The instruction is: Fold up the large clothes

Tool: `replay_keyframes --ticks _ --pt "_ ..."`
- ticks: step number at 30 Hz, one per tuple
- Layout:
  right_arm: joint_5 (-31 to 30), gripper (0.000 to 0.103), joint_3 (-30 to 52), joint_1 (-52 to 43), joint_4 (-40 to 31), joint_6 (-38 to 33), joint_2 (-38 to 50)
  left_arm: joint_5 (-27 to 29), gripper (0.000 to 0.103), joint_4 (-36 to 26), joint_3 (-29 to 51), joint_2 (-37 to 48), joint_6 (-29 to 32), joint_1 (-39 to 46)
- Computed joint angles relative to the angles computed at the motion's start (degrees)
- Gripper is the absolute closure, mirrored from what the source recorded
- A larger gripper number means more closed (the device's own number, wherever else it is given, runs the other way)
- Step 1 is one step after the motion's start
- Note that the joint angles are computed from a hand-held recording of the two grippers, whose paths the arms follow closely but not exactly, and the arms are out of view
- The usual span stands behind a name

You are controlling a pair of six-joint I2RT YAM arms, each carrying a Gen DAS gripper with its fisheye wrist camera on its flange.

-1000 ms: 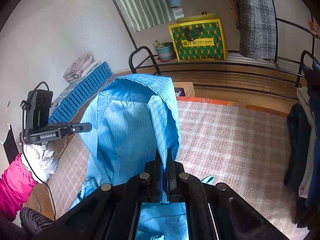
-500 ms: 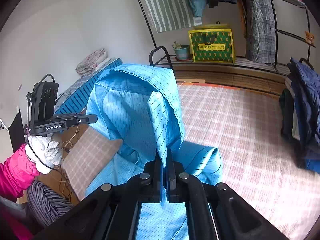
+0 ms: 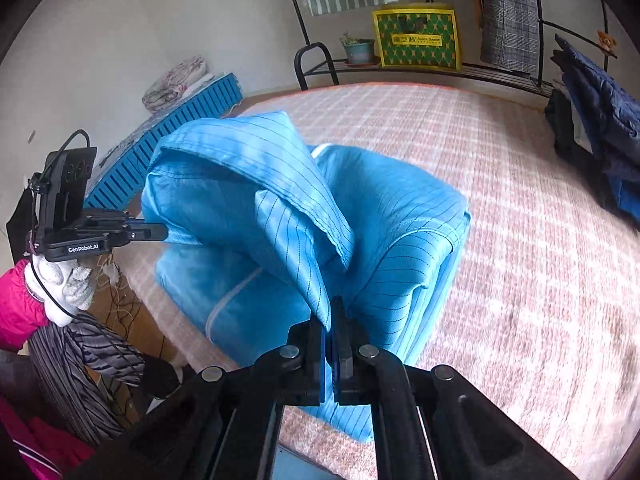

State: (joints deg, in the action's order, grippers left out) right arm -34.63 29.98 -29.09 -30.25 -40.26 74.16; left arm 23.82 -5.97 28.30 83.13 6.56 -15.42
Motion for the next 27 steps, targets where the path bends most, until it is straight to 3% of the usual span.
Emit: replay_keyframes --ticks 3,4,6,8,10,12,14,18,24,25,26,27 --pt "0.89 0.093 -2.41 -1.98 -1.66 -3.76 -3.95 0.51 0.1 -3.13 -2.73 -4.33 2.48 1.92" --pt "0.37 0.081 -2.51 -3.68 -3.78 -6.36 -5.59 2.08 0.096 -5.27 -3.22 -6.28 3.59 3.55" --pt "-1.73 0.073 -1.28 -8.4 -10.99 -13.32 -8.14 6.01 0.082 -11.21 -3.38 -10.87 6.42 7.57" --pt "-5.13 0.071 1.67 -13.98 -20.19 -22.05 -8.24 10.37 0.058 -17.22 -2.42 -14.93 9.32 12.25" --pt "-7.72 0.064 4.73 -19.55 -28.83 -30.53 -6.77 14.17 0.05 -20.82 -0.09 -15.61 11.65 17.25" --pt "-9.72 0.049 7.11 -22.12 -32.08 -32.4 -4.41 15.08 0.041 -20.15 2.84 -12.24 9.79 19.86" --pt "-11.03 0.041 8.31 -21.63 -29.16 -26.26 -2.34 15.17 0.041 -17.5 6.42 -5.99 5.98 21.19" --pt "-13.15 0.041 11.53 -18.07 -20.79 -11.6 6.3 18.58 0.041 -14.92 15.14 10.17 -0.44 23.0" --pt "-13.6 0.041 14.51 -12.49 -10.04 3.54 18.55 24.4 0.041 -13.1 23.61 25.14 -8.76 24.33" --pt "-14.12 0.041 15.03 -11.97 -8.59 5.64 20.51 24.98 0.051 -13.37 24.54 26.48 -8.62 23.89" --pt "-14.95 0.043 15.55 -11.66 -7.59 7.2 22.5 24.29 0.071 -13.29 25.03 27.04 -8.18 22.99" --pt "-15.87 0.044 16.35 -11.33 -7.2 8.42 24.6 23.01 0.08 -13.05 25.22 27.27 -7.76 21.95"
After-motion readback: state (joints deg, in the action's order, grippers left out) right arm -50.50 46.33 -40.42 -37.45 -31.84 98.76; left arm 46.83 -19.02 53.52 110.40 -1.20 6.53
